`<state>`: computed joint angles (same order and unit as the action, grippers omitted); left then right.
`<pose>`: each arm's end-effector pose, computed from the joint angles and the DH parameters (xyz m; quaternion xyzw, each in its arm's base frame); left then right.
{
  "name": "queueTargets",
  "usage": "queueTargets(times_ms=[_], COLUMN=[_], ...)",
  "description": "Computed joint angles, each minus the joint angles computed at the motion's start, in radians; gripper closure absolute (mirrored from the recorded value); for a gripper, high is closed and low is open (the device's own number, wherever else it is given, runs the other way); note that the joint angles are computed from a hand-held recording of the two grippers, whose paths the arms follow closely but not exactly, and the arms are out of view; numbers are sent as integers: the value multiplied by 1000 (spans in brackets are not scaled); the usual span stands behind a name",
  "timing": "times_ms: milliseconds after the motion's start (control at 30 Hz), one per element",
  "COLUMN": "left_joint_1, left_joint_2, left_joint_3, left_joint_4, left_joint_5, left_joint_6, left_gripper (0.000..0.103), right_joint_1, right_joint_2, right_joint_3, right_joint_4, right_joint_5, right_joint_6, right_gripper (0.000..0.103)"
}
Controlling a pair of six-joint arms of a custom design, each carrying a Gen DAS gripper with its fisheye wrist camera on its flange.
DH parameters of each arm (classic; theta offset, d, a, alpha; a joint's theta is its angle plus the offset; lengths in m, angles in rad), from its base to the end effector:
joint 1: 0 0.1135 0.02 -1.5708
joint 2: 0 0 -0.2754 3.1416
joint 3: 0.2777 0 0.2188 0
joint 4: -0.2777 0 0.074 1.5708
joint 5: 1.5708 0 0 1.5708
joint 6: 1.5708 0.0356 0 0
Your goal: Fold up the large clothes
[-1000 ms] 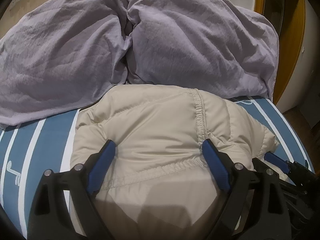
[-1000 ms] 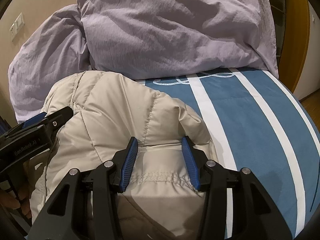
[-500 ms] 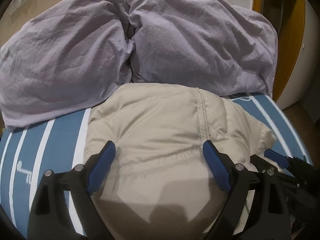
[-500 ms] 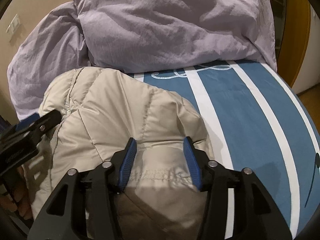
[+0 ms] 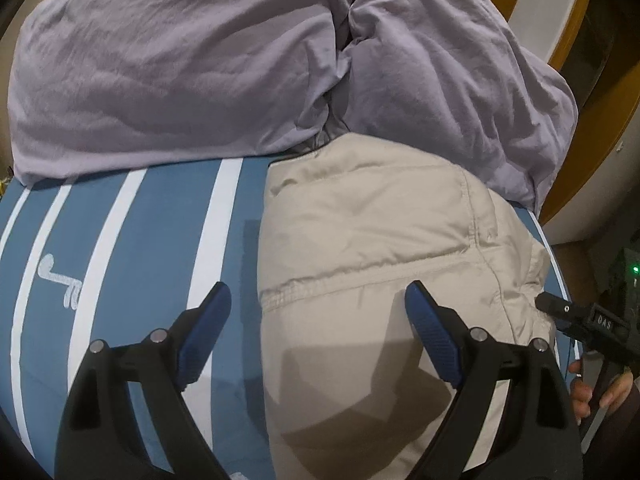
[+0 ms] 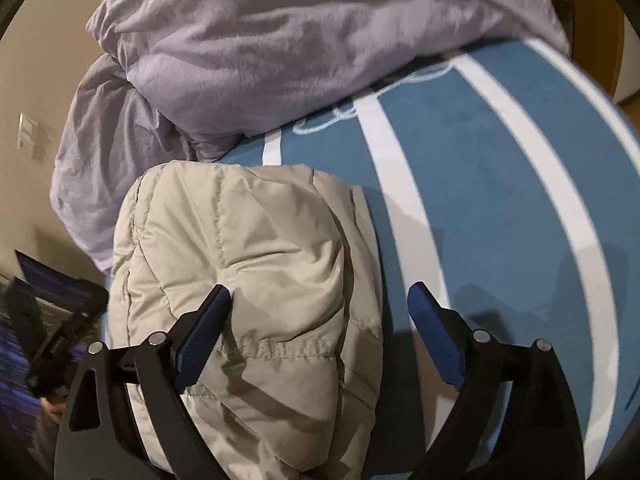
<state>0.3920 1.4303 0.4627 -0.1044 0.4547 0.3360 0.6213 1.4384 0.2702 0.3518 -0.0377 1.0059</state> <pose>0.1916 0.0623 0.1539 0.0292 0.9453 -0.1185 0.3025 0.1588 0.1154 0.1366 0.1708 0.9137 0.2797 0.2402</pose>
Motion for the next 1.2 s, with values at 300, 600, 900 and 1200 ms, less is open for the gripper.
queueTargets(times_ms=[300, 600, 900, 1200], left_joint_1=[58, 116, 145, 186], left_joint_2=[172, 329, 447, 452], left_joint_3=[78, 122, 190, 265], left_joint_4=[-84, -94, -154, -286], left_joint_5=[130, 239, 331, 377], left_joint_6=[-12, -65, -69, 20], left_gripper=[12, 5, 7, 34], right_joint_1=[-173, -218, -216, -193], right_joint_2=[251, 444, 540, 666], right_joint_3=[-71, -9, -29, -121], right_joint_4=[355, 493, 677, 1062], right_joint_5=[-369, -559, -613, -601], right_joint_6=[0, -8, 34, 197], right_gripper=[1, 1, 4, 36])
